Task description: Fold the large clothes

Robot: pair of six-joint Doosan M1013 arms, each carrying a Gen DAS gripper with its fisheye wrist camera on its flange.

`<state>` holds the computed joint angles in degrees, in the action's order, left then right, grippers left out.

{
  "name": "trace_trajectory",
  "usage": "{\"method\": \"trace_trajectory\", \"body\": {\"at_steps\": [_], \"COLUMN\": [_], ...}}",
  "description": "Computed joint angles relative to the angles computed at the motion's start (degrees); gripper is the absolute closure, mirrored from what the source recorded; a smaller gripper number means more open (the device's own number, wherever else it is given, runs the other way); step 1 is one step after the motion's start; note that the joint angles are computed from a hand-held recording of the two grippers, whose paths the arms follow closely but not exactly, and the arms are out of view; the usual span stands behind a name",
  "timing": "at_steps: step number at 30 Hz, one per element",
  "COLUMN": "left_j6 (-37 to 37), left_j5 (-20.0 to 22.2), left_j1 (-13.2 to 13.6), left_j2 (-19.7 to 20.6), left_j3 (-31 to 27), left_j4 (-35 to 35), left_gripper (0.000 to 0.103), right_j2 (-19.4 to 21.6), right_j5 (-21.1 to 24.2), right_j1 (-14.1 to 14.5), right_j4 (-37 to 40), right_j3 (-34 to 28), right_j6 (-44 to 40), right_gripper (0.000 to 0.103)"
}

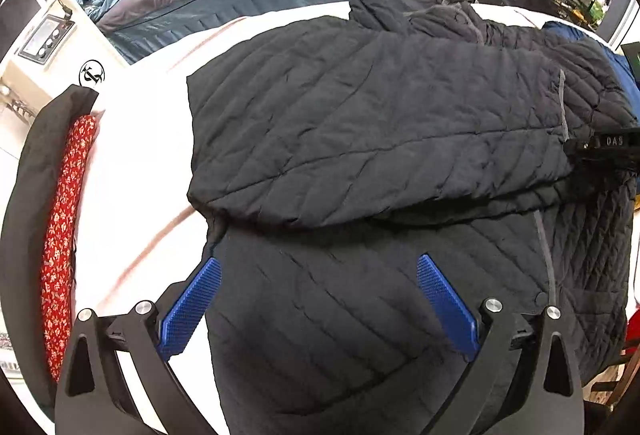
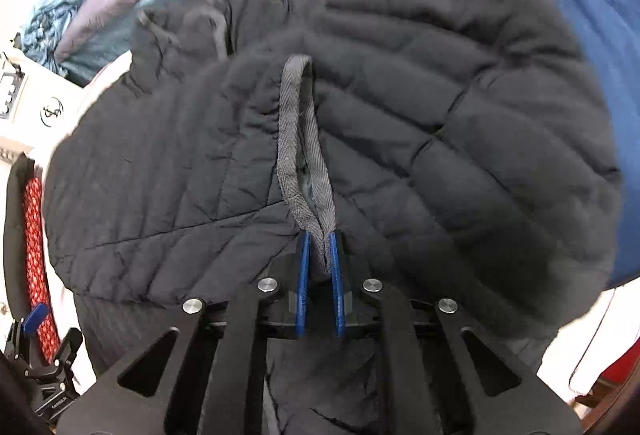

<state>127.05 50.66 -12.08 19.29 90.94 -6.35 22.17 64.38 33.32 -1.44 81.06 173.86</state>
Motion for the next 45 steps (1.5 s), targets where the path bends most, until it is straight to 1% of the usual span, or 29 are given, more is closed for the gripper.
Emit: {"method": "trace_trajectory", "body": {"at_steps": [2, 3, 4, 5, 7, 8, 11, 13, 14, 15, 18, 21, 23, 25, 26, 27, 28, 30, 31, 35, 36, 37, 38, 39, 40, 41, 42, 43, 45], "left_j6": [-0.6, -0.9, -1.2, -1.4, -1.7, -2.0, -2.3, -2.4, -2.5, -2.4, 0.2, 2.4, 3.0, 3.2, 3.3, 3.6, 4.2, 6.0, 7.1, 10.5, 11.0, 11.8, 12.5, 12.7, 12.3, 11.9, 11.1, 10.9, 12.4], "left_j5": [-0.4, -0.5, -0.6, -0.6, -1.0, -1.1, -0.9, 0.0, 0.4, 0.9, 4.6, 9.2, 13.0, 15.3, 16.7, 17.8, 19.4, 21.8, 22.6, 26.3, 26.6, 25.8, 23.9, 23.1, 23.1, 23.9, 25.8, 26.5, 27.0], "left_j1": [-0.1, -0.2, -0.2, -0.1, 0.0, 0.1, 1.5, 3.4, 4.3, 5.3, 8.9, 11.9, 13.9, 15.1, 15.6, 15.8, 16.1, 16.3, 16.3, 15.7, 15.6, 15.3, 15.1, 15.0, 14.9, 14.8, 14.8, 14.7, 14.1], "left_j2": [-0.1, 0.1, 0.1, 0.1, 0.1, 0.1, 0.4, 0.8, 1.0, 1.1, 2.1, 2.9, 3.6, 4.0, 4.3, 4.5, 4.7, 4.9, 4.9, 5.0, 4.9, 4.4, 3.7, 3.3, 3.2, 3.4, 3.9, 4.0, 3.8], "left_j3": [0.3, 0.2, 0.3, 0.3, 0.5, 0.4, 0.0, -0.6, -0.8, -1.0, -2.1, -2.8, -3.2, -3.0, -2.7, -2.5, -2.4, -1.7, -1.3, 0.9, 1.5, 2.8, 3.8, 4.4, 4.4, 4.1, 3.3, 2.8, 2.1], "left_j4": [1.2, 1.5, 2.0, 2.4, 3.1, 3.4, 2.8, 1.7, 1.2, 0.6, -2.7, -5.7, -8.2, -9.5, -9.5, -9.5, -9.7, -9.9, -9.7, -7.8, -7.3, -6.3, -6.2, -6.1, -6.1, -6.4, -7.4, -8.0, -9.0], "left_gripper": [0.006, 0.006, 0.006, 0.006, 0.006, 0.006, 0.006, 0.006, 0.006, 0.006, 0.007, 0.01, 0.013, 0.017, 0.021, 0.026, 0.028, 0.035, 0.037, 0.041, 0.042, 0.043, 0.043, 0.045, 0.049, 0.064, 0.079, 0.084, 0.091], "right_j2": [-0.6, -1.0, -1.6, -2.0, -2.1, -2.2, -2.7, -3.4, -3.8, -5.1, -7.6, -10.8, -12.7, -14.6, -15.4, -15.9, -16.3, -16.6, -16.7, -17.1, -17.0, -16.9, -16.6, -16.2, -16.2, -16.3, -16.4, -16.6, -16.2], "right_j5": [-2.3, -3.4, -5.6, -6.6, -4.9, -4.3, -3.1, -1.6, -0.1, 0.5, 3.1, 2.9, 1.7, -1.0, -2.2, -3.2, -4.6, -6.6, -7.4, -14.0, -16.5, -20.0, -20.4, -20.1, -20.4, -20.9, -21.2, -21.6, -21.0], "right_j1": [-0.5, -0.7, -0.8, -0.7, -0.1, 0.1, 1.1, 2.2, 3.0, 3.6, 5.4, 6.9, 7.7, 8.7, 9.2, 9.8, 10.4, 10.9, 11.4, 13.9, 14.3, 15.0, 15.5, 16.2, 16.5, 16.6, 16.5, 16.4, 15.7], "right_j4": [1.4, 2.2, 2.6, 2.1, 0.2, 0.0, -1.0, -2.2, -4.0, -4.5, -4.9, -3.1, -0.7, 1.3, 2.6, 3.7, 4.7, 6.6, 7.7, 11.7, 13.9, 16.3, 16.3, 15.2, 14.2, 14.0, 14.2, 14.1, 13.1], "right_j3": [1.2, 1.6, 2.4, 2.7, 1.6, 1.4, 0.9, 0.8, 0.9, 2.2, 5.0, 9.2, 12.3, 15.3, 16.7, 17.7, 18.7, 20.1, 20.7, 23.3, 24.1, 25.0, 24.9, 24.4, 24.3, 24.4, 24.4, 24.3, 23.1], "right_j6": [0.6, 1.0, 2.1, 3.2, 3.8, 3.0, 1.1, 0.6, 1.4, 1.2, 1.8, 5.3, 8.1, 10.9, 11.8, 12.3, 12.8, 12.4, 12.5, 12.9, 12.0, 11.0, 11.5, 12.7, 13.9, 14.5, 14.9, 14.8, 13.9], "right_gripper": [0.074, 0.054, 0.042, 0.038, 0.036, 0.036, 0.036, 0.036, 0.036, 0.036, 0.036, 0.036, 0.036, 0.036, 0.036, 0.036, 0.036, 0.036, 0.036, 0.037, 0.04, 0.043, 0.044, 0.048, 0.054, 0.058, 0.068, 0.078, 0.084]}}
